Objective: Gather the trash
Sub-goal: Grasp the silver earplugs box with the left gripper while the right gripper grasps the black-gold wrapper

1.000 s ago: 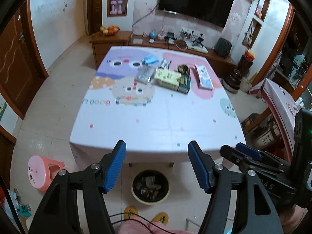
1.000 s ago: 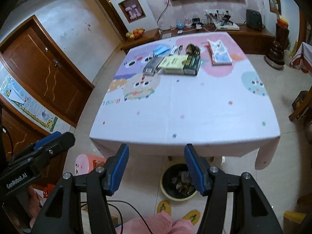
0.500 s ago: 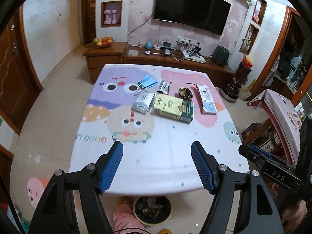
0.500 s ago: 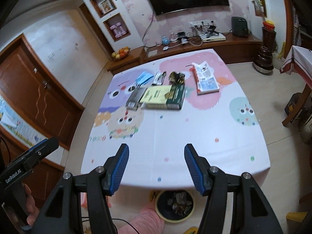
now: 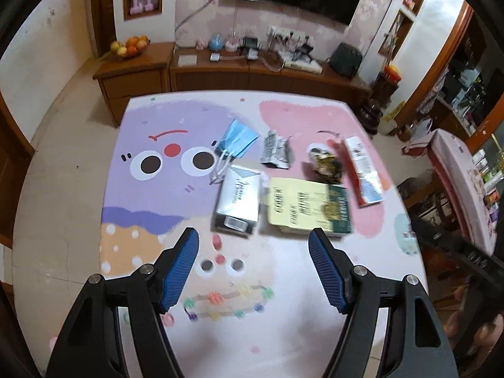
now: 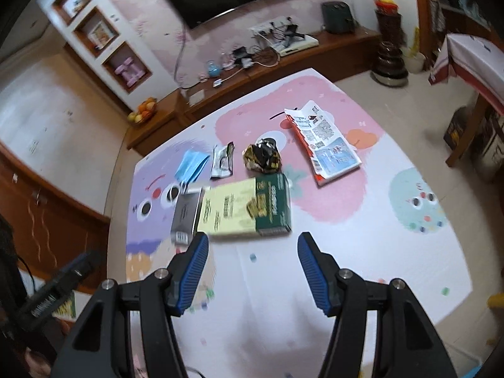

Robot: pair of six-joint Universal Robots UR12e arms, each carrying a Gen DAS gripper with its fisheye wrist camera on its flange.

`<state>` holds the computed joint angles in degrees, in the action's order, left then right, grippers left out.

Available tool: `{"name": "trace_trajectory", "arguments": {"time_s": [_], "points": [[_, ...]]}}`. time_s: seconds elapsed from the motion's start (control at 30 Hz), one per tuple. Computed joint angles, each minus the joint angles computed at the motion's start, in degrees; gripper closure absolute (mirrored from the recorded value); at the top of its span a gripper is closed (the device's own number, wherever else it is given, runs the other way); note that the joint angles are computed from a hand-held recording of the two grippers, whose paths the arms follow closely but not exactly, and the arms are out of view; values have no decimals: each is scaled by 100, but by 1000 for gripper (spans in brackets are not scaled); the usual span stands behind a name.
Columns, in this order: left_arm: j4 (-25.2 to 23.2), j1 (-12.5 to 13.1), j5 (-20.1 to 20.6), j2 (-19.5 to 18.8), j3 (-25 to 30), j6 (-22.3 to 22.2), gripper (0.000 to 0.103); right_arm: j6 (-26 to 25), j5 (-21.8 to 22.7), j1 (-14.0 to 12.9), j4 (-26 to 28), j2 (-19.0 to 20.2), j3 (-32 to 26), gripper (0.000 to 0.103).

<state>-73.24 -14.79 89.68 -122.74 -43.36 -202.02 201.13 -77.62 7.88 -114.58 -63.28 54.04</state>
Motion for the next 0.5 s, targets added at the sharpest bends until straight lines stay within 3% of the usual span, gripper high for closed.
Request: {"name": "trace_trajectory", "arguments": {"time_s": [0.17, 0.37, 0.5], "points": [[-346, 186, -319, -407, 399, -3, 32, 250, -105, 58, 371, 572, -762, 44], [-746, 267, -458, -959, 1026, 62, 32, 32, -153, 100, 707, 1219, -1612, 43], [-1052, 254, -444, -1294, 1458, 29, 32, -138, -318, 128, 929, 1589, -2105, 34]]}}
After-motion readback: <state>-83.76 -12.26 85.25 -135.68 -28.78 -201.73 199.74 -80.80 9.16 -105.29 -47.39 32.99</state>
